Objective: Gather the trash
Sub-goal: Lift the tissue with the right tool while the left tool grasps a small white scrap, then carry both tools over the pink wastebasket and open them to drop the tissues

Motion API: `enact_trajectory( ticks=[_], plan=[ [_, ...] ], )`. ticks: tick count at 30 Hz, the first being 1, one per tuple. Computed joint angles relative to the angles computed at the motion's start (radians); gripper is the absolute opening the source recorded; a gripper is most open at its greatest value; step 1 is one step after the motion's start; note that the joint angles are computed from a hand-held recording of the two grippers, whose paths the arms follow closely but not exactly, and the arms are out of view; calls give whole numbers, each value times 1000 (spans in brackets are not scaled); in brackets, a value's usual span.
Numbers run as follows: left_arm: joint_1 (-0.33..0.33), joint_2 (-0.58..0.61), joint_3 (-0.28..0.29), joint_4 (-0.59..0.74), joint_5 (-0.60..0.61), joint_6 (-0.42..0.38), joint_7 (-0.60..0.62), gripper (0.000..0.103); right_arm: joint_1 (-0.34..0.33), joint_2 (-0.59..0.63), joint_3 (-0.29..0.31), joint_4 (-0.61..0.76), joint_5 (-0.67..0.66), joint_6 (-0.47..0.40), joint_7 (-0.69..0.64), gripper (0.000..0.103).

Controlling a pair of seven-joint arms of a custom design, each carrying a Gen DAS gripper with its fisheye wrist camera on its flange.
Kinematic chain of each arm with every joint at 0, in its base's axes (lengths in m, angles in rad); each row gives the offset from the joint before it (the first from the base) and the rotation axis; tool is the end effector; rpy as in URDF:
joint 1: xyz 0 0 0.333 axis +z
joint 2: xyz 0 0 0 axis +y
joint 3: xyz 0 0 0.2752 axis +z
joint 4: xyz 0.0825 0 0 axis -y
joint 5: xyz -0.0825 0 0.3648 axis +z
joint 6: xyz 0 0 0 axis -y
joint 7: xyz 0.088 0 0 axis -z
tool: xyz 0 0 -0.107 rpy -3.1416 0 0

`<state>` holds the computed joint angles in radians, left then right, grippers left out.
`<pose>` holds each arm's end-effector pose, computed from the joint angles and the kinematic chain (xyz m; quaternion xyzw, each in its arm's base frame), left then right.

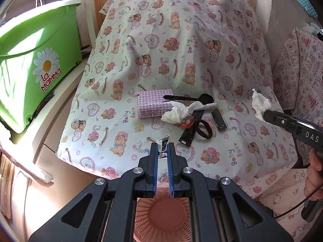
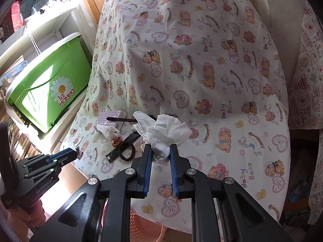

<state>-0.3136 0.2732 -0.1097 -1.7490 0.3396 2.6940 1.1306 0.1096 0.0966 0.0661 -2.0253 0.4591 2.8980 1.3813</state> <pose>0.5930 -0.2722 0.4614 -0.5855 0.7341 -0.2701 0.2130 0.5927 0.0774 0.4582 -0.6372 0.6631 -0.1657 0.3561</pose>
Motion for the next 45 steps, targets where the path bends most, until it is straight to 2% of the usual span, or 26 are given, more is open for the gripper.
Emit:
enact_trajectory(
  ticks=[3, 6, 10, 13, 16, 18, 21, 27, 33, 36, 40, 45],
  plan=[
    [15, -83, -12, -100, -29, 11, -14, 8, 3, -81, 31, -67, 240, -1, -205, 17],
    [37, -141, -41, -173, -82, 4, 15, 8, 65, -162, 17, -160, 299, 68, -293, 17],
    [56, -161, -65, -219, -133, 1, 60, 8, 145, -215, -24, -218, 375, 28, -359, 17],
    [55, -143, -63, -214, -123, -39, 28, 8, 189, -232, -36, -261, 313, 24, -346, 17],
    [66, -120, -71, -202, -186, -91, 54, 8, 227, -238, -48, -293, 249, 23, -329, 17],
    [64, -107, -69, -191, -189, -129, 62, 8, 245, -229, -59, -297, 230, -5, -317, 17],
    [60, -103, -65, -198, -177, -143, 64, 8, 253, -203, -61, -285, 208, -47, -306, 17],
    [63, -51, -59, -161, -216, -214, 69, 8, 221, -120, -24, -238, 61, -107, -184, 17],
    [45, 44, -44, -84, -199, -318, 34, 8, 165, 14, 6, -141, -20, -233, -70, 17],
    [52, 108, -48, -33, -244, -366, 49, 8, 143, 83, 23, -93, -58, -284, -30, 17],
    [32, 173, -34, 14, -237, -416, 44, 9, 139, 165, 37, -51, -169, -300, 56, 17],
    [23, 239, -29, 64, -244, -493, 51, 9, 103, 233, 73, -20, -167, -353, 77, 18]
  ],
)
